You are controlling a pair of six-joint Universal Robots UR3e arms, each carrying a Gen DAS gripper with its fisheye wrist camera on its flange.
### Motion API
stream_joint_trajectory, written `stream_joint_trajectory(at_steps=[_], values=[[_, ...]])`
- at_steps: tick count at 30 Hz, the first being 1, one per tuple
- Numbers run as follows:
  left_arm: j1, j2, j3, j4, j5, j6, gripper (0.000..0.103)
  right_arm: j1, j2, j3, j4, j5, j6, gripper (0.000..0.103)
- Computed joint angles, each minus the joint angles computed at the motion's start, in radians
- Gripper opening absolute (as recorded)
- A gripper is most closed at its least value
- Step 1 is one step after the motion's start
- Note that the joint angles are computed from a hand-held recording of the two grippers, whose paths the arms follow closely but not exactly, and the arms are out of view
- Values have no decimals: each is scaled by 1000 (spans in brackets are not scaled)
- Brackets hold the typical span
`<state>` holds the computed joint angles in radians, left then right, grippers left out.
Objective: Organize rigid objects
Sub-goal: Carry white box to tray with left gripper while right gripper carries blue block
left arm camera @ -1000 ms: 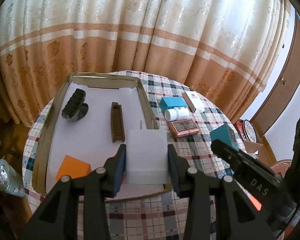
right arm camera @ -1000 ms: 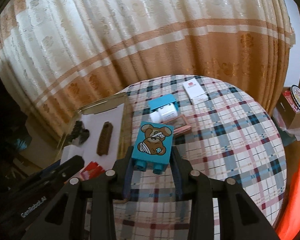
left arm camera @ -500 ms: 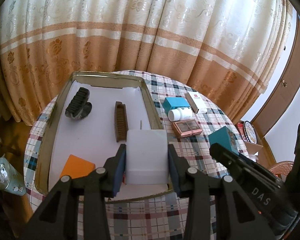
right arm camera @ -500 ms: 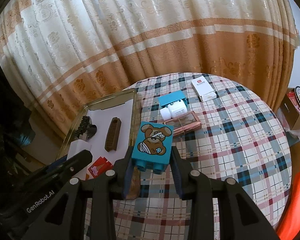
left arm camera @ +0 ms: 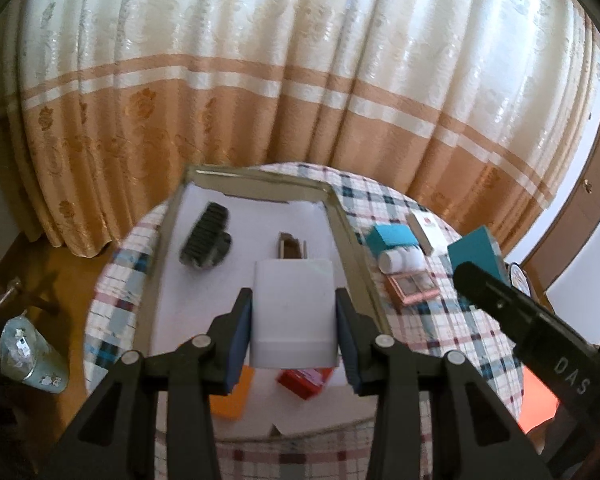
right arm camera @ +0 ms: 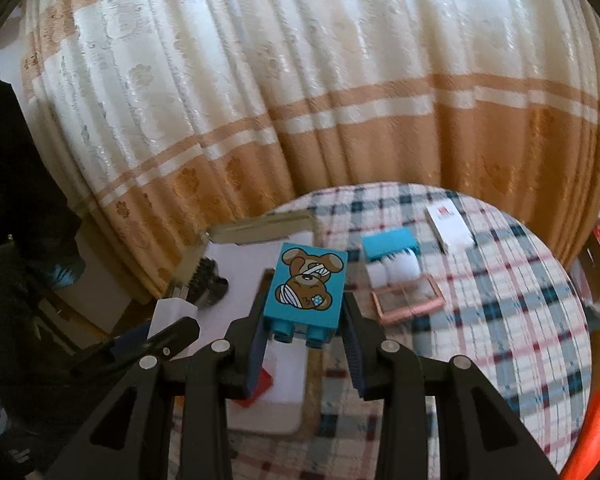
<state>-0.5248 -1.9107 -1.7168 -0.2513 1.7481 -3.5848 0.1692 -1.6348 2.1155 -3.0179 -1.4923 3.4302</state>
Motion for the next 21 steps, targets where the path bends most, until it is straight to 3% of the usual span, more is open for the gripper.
stream_joint_trajectory(at_steps=[13,21], values=[[100,-34,72,-45,9,58,39,156,384,-496,101,-149,-44,38],[139,-127,209,-114,-14,100,39,132,547,-729,222,-141,-35,38]])
